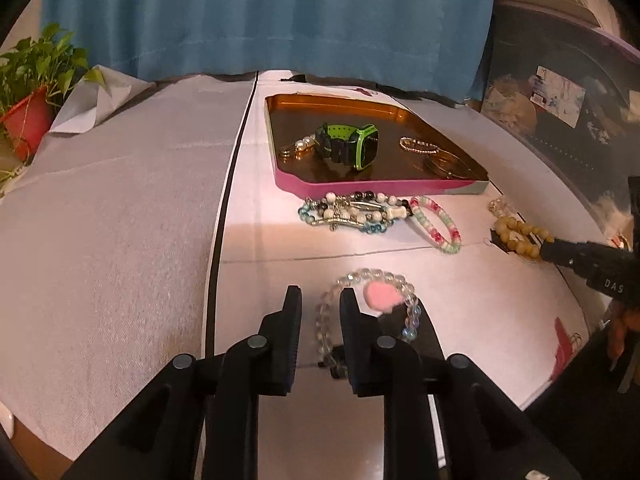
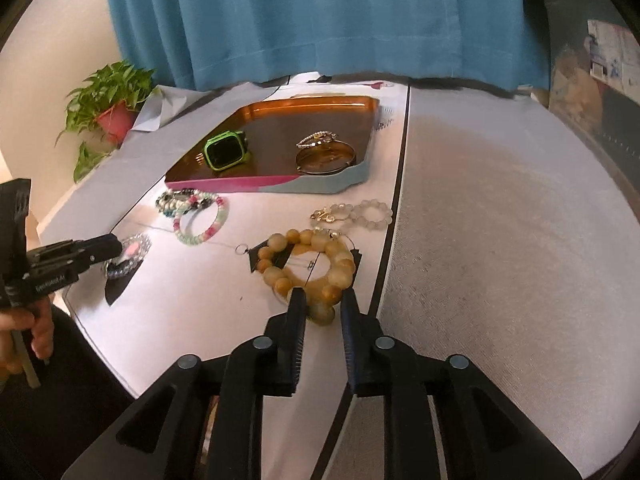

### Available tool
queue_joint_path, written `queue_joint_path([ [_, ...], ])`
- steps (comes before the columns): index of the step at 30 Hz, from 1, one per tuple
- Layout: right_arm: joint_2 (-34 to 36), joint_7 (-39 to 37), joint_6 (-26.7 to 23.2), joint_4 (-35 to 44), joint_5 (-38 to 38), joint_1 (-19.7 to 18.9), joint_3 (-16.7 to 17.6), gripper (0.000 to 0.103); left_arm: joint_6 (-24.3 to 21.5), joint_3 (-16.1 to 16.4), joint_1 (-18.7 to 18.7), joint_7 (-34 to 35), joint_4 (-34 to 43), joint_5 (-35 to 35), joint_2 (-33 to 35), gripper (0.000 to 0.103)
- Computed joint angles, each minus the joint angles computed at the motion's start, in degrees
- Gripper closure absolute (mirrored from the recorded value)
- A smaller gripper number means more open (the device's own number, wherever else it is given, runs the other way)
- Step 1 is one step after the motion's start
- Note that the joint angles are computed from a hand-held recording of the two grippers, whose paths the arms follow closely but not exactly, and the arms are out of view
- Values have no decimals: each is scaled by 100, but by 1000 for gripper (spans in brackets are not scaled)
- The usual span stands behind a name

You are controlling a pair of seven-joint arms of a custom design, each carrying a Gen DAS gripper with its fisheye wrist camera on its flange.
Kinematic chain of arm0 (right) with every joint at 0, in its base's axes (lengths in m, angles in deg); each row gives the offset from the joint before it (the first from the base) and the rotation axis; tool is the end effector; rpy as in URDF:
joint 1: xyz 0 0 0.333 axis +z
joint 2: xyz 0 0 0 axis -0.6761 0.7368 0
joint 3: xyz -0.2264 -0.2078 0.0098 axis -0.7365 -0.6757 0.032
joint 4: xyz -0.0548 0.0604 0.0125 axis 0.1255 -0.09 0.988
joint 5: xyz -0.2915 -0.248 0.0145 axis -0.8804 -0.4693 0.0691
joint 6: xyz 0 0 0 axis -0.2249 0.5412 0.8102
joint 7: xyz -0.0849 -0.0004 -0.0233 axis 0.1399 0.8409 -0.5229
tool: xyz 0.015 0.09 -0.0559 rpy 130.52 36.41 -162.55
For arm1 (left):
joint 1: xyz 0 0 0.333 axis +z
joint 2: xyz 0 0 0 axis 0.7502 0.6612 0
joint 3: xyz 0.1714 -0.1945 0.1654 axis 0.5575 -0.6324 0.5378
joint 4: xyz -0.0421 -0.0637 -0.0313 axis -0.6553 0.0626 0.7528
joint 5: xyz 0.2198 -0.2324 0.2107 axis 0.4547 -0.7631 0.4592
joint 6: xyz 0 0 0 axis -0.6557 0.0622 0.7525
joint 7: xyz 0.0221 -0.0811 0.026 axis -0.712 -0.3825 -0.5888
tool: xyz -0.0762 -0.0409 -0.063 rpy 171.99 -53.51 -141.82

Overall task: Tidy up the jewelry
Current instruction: 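Grasp the crystal bracelet with the left gripper while the right gripper grasps the wooden bead bracelet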

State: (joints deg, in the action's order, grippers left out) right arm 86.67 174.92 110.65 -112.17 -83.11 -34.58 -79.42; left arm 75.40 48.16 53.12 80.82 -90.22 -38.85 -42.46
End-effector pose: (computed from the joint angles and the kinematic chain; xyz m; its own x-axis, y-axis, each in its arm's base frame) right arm 0.5412 0.1338 0.4610 -0.1755 -0.9736 -0.1457 -0.6825 0.2270 -0.6948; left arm 0.6538 -0.0953 0.4774 -0.6024 -0.7918 0.1003 -0.6123 0.3779 -0.6944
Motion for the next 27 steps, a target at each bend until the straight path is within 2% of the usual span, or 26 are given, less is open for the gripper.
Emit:
queue_joint_path([
  [2, -29, 365, -80, 84, -608, -54, -6, 81, 37, -9, 4, 66, -34, -1, -20, 82],
  [5, -130, 710, 74, -4, -952, -166, -33, 80, -63, -21, 56, 250, -21, -83, -22, 81],
  [8, -111, 323, -77, -55, -488, -173, -20, 76, -50, -21, 57, 386, -30, -154, -24, 81],
  [9, -111, 433, -34, -59, -559, -201, -17, 74, -9, -16, 38, 396, -44, -144, -28, 81],
  [11, -59, 184, 135, -75, -192, -200, -46, 63, 95, -10, -5, 418, -78, -92, -35, 89],
  [12, -27, 36, 200, -76, 23, -188, -54, 61, 136, -11, -21, 415, -97, -67, -43, 89],
  [13, 11, -17, 194, -42, 91, -176, -46, 59, 125, -18, -20, 430, -94, -65, -41, 94],
  [15, 122, -327, 51, 75, 326, -90, -28, 57, 142, -32, -30, 484, -115, -53, -54, 98],
  [17, 230, -67, -419, 329, -266, 47, -9, 52, 160, -36, -33, 521, -142, -58, -70, 98],
  [21, 361, 161, -703, 533, -568, 240, -111, 50, 64, -21, -23, 507, -113, -99, -66, 98],
  [24, 327, 513, -217, 407, -338, 216, -238, 51, 65, -5, -39, 444, -101, -87, -58, 98],
  [27, 302, 1199, 13, 375, -647, 184, -309, 53, 106, 1, -63, 336, -119, -63, -66, 98],
])
